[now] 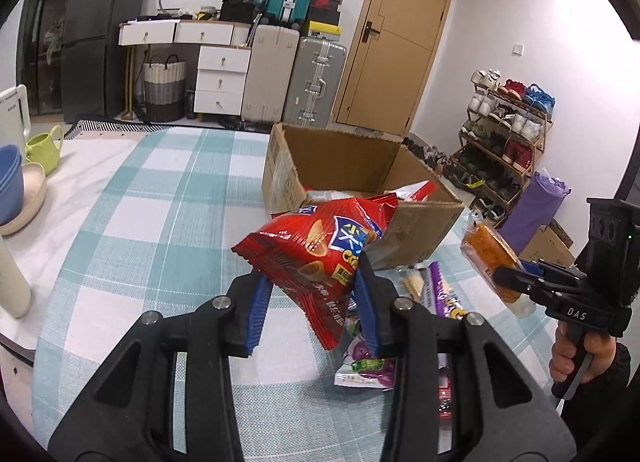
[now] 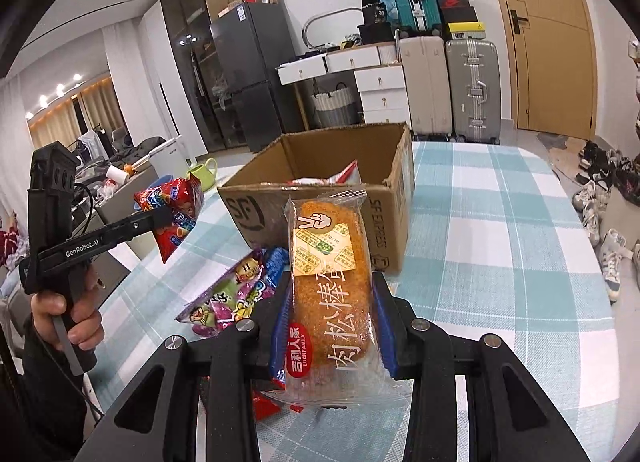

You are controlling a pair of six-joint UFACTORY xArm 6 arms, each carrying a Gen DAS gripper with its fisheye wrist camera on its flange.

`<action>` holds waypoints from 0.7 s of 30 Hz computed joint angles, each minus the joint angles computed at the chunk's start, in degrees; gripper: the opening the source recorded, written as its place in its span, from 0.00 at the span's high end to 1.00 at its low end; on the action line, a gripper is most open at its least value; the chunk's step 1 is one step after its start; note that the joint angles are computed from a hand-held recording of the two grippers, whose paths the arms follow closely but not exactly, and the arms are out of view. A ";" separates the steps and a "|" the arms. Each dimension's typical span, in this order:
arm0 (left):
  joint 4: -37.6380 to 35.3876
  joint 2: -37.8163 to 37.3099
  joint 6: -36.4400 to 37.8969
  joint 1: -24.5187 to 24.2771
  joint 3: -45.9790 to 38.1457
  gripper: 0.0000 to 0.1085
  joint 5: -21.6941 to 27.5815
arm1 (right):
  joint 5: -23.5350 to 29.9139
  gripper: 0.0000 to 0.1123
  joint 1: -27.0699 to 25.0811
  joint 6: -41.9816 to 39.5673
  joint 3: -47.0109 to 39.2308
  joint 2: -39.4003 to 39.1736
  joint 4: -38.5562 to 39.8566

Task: Organize snacks
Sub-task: 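Lift and carry the cracker bag and bread loaf over the box with both grippers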

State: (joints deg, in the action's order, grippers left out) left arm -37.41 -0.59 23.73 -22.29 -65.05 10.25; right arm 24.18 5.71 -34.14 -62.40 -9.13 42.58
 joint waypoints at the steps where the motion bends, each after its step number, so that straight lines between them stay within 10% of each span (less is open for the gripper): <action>1: 0.63 -0.48 -0.60 -0.06 0.25 0.67 -0.03 | -0.14 0.67 0.07 -0.06 0.03 -0.13 -0.05; 21: 17.79 -0.63 -17.93 -1.66 -5.53 0.67 1.13 | -0.51 0.67 -0.56 2.63 -6.99 1.34 -2.23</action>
